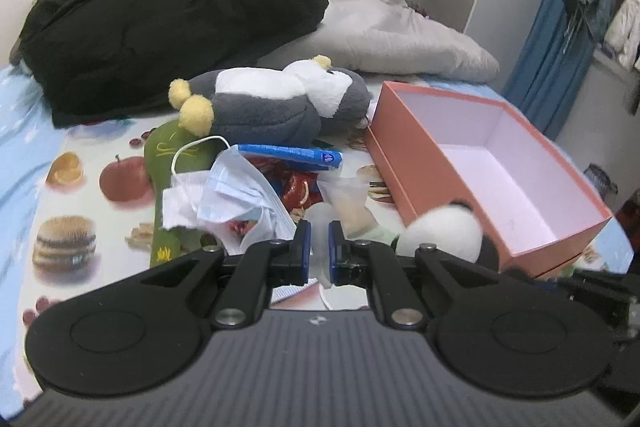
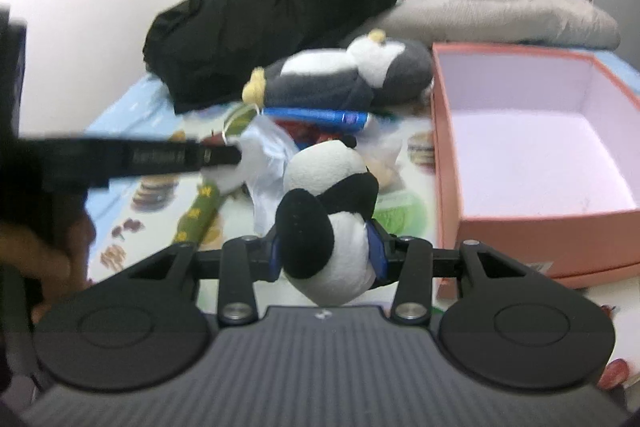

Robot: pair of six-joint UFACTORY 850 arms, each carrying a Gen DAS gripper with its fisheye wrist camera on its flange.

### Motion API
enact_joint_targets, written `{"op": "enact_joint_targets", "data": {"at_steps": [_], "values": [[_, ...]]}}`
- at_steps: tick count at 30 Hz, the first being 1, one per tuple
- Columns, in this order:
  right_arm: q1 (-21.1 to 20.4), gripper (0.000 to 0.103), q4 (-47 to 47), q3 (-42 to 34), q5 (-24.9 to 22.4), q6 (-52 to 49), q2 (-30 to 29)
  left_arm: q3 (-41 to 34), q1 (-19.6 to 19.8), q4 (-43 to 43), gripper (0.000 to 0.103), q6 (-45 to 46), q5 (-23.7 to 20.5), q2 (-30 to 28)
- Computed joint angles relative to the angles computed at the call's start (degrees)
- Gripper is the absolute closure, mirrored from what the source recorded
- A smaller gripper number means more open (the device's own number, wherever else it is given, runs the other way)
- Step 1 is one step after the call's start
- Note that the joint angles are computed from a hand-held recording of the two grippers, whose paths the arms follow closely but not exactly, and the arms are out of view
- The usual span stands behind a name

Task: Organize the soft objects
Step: 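Lift the panda plush with the right gripper over the pink box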

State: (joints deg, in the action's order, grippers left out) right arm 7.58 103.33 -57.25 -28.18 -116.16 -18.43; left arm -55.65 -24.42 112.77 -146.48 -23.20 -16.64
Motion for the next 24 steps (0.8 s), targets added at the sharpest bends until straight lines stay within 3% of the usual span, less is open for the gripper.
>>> {"op": "enact_joint_targets", "data": {"at_steps": [5,14,19,24], "values": [[-1.02,0.058,3.16,0.34,-1.36,-1.96,2.12,0.93,-1.0,0.53,0.092,-4.19,-0.54,2.0],[-3.3,0.058,9.0,-3.26,-3.1,-6.02,3.75,-5.95,-1.5,0.22,0.092,0.01,-0.23,1.53],[-4.95,0.058,11.01,-6.99,-2.89,-7.22,3.29,-12.68,-1.01,2.09,0.092,0.07,2.84,-0.7],[-7.11,0.058,5.37,-13.53,-0.56,0.77,0.24,-21.82,-0.7,-2.22,0.092,7.08,7.44,-5.34]]}}
